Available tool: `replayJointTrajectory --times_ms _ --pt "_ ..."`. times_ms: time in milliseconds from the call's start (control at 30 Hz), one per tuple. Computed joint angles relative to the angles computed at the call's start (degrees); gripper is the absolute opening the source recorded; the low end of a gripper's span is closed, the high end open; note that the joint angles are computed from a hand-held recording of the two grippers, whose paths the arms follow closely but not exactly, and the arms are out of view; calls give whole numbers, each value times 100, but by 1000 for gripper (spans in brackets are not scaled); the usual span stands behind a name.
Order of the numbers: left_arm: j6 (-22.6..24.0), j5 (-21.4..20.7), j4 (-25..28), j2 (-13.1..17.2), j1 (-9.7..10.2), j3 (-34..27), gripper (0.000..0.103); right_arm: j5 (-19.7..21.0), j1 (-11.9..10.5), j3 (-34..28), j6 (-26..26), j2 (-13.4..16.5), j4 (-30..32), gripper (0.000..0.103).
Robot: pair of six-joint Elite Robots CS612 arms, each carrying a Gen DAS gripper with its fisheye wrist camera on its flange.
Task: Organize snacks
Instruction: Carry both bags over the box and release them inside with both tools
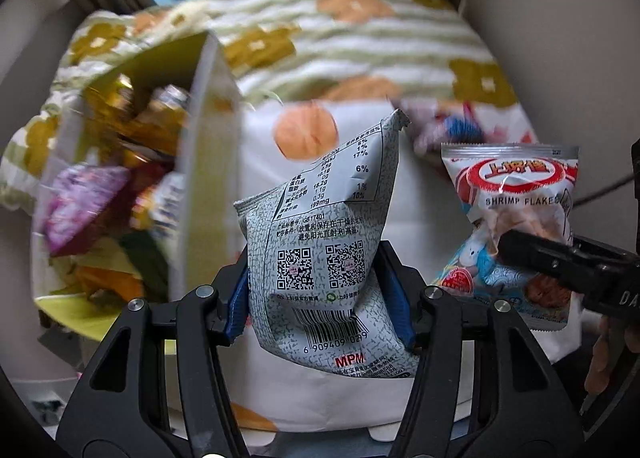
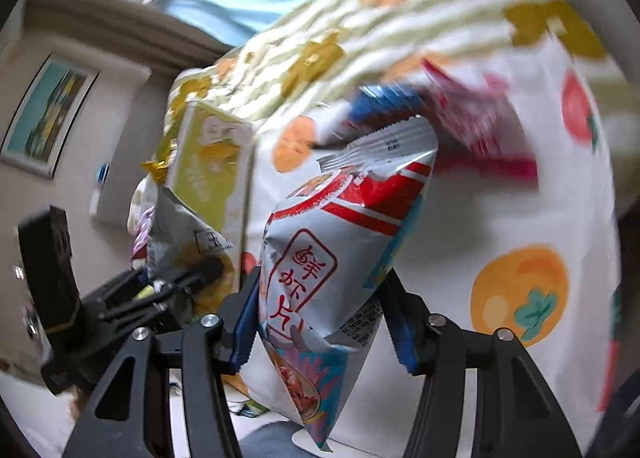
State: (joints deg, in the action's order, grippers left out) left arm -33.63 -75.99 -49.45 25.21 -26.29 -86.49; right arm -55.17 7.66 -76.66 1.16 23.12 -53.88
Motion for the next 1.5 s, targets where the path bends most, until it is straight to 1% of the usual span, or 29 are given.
replayJointTrajectory --times_ms 100,200,333,433,500,633,733,867,933,1033,1100,1133,1167,1200,1267,1333,1400,1500 --pt "-117 379 -43 -99 37 -173 53 104 84 214 -339 -211 -258 52" --pt "-191 673 -19 -157 116 -357 53 280 187 408 -529 -360 -515 52" --pt "-183 908 -1 -203 310 -532 53 456 424 777 -806 -578 -890 52" --pt "-77 949 -5 -205 524 -639 53 458 616 980 -866 -662 -1180 52" --pt "51 887 -17 -205 668 -657 53 453 711 1078 -839 -700 -1301 52" --pt "450 572 -86 -178 969 -676 53 321 937 1377 -595 -798 -1592 52" --pt "829 230 -203 -134 1220 -635 53 149 1088 1520 -223 -815 -1852 52" --pt "1374 -96 -404 -107 1523 -420 53 -146 1246 1689 323 -860 -2183 52" --pt "1604 -276 -503 -105 1646 -265 53 -341 1330 1775 607 -871 -2373 52" --pt "1856 -480 -598 -117 1778 -48 53 -602 1409 1846 874 -878 -2505 52" --pt "1924 -490 -674 -122 1828 81 57 -713 1453 1918 1018 -896 -2541 52" --pt "1963 -435 -647 -127 1826 124 68 -785 1475 1943 1081 -901 -2544 52" --pt "2009 -378 -612 -136 1833 185 94 -830 1491 1966 1124 -911 -2544 52" --pt "2025 -366 -613 -130 1843 209 103 -872 1502 1974 1167 -915 -2533 52" --pt "2045 -550 -713 -81 1894 166 103 -958 1518 1975 1249 -914 -2524 52" --pt "2019 -757 -627 -72 1934 132 103 -1040 1536 1988 1278 -926 -2515 52" --pt "1994 -662 -520 -47 1919 33 103 -1105 1537 1991 1245 -936 -2516 52" --pt "1941 -537 -448 58 1872 -313 103 -1222 1548 1959 1140 -944 -2519 52"
